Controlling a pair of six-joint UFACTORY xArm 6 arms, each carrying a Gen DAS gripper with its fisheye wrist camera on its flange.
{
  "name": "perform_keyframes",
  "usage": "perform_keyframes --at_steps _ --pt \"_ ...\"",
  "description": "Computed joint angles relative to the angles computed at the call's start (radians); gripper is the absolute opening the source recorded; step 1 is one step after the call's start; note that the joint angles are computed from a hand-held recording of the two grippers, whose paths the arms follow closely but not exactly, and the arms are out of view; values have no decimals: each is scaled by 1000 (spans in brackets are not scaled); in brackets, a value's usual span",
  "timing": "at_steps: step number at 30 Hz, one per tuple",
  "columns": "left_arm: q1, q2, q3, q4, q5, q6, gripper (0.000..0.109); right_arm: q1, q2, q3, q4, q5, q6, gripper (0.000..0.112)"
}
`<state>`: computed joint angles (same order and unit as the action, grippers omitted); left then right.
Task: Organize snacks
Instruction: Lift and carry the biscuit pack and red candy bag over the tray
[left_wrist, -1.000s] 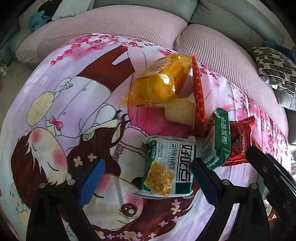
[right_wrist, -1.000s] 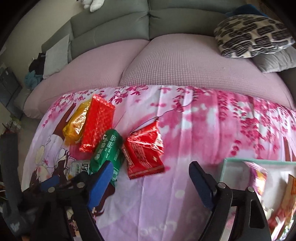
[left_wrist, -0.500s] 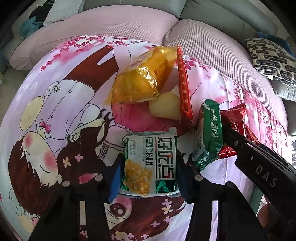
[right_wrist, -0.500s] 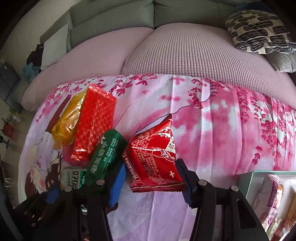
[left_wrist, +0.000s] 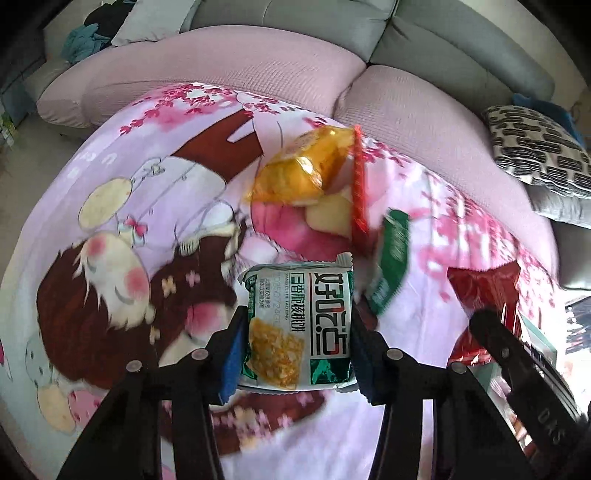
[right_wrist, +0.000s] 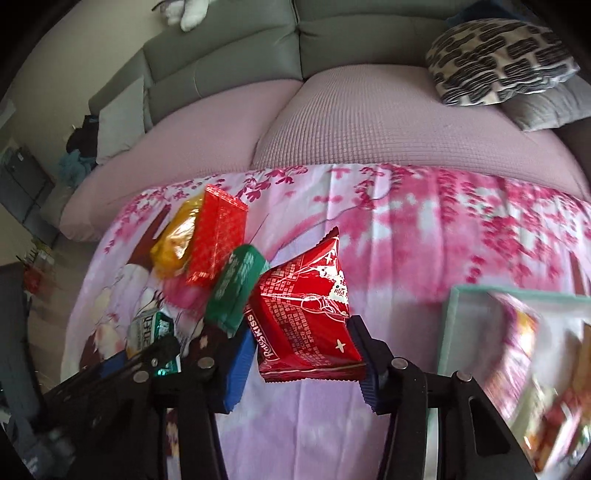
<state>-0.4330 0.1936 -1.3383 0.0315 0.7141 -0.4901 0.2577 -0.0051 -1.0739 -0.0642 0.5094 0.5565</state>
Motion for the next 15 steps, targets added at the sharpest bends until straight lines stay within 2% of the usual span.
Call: perform_keyframes --at_steps 6,10,15 --pt "-39 -142 140 -17 -8 29 52 20 -219 181 -21 36 73 52" --pt "-63 -242 206 -10 33 21 52 33 -385 305 -40 68 155 52" --pt "-103 -362 255 41 82 -25 52 63 -553 389 -103 144 252 52"
